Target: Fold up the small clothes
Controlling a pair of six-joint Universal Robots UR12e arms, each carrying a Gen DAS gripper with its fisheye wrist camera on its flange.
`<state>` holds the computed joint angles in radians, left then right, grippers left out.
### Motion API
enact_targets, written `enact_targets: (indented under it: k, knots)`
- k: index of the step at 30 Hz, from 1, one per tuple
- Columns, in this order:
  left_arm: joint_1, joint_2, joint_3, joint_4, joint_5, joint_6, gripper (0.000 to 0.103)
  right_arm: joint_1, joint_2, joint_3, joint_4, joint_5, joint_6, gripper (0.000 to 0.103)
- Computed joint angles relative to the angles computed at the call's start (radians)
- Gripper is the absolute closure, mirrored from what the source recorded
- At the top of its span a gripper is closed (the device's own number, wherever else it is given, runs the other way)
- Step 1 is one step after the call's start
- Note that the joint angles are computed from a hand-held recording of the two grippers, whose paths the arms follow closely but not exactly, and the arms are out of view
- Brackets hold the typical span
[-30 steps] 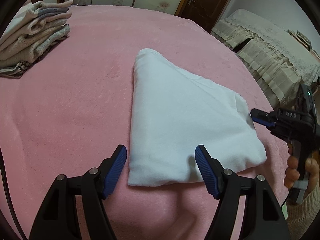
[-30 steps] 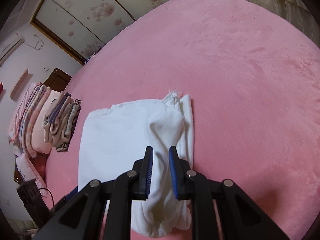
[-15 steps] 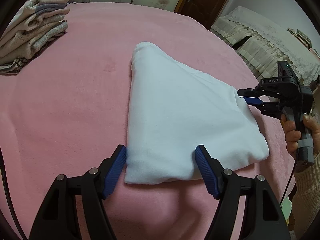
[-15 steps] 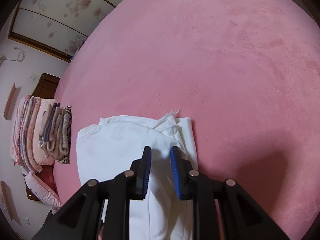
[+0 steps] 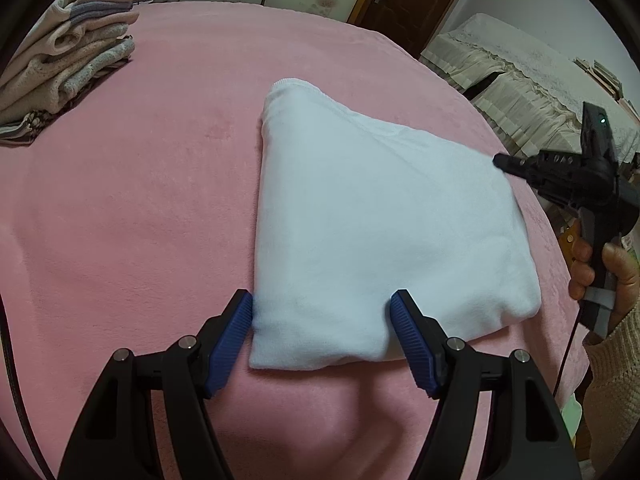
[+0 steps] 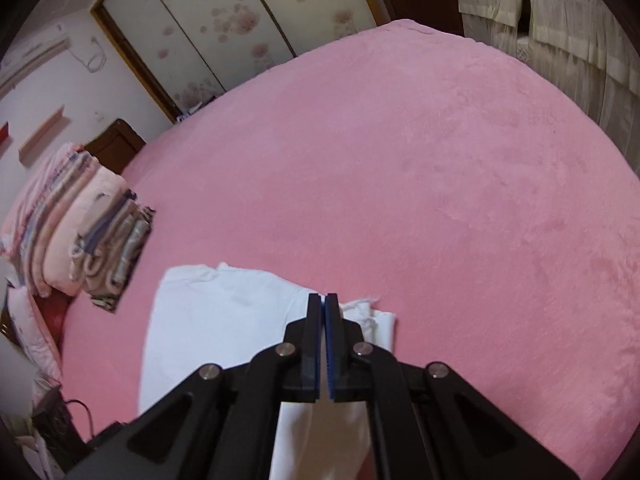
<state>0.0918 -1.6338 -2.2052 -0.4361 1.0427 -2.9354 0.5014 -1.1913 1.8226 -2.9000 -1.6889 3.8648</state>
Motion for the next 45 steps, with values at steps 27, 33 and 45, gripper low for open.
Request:
enact_targets:
  k: [27,33,45]
  knots:
    - [-0.036,-0.022,0.031,0.033,0.068,-0.007,0.033,0.089,0.004,0.018,0.086,-0.069,-0.030,0.094]
    - [-0.031,-0.020,0.036,0.007,0.064,0.004,0.032,0.079,-0.010,0.055,0.052,-0.058,0.009,0.099]
    - [-0.016,-0.005,0.133,-0.130,0.022,0.084,0.010,0.064,-0.085,0.090,0.019,-0.049,0.019,0.057]
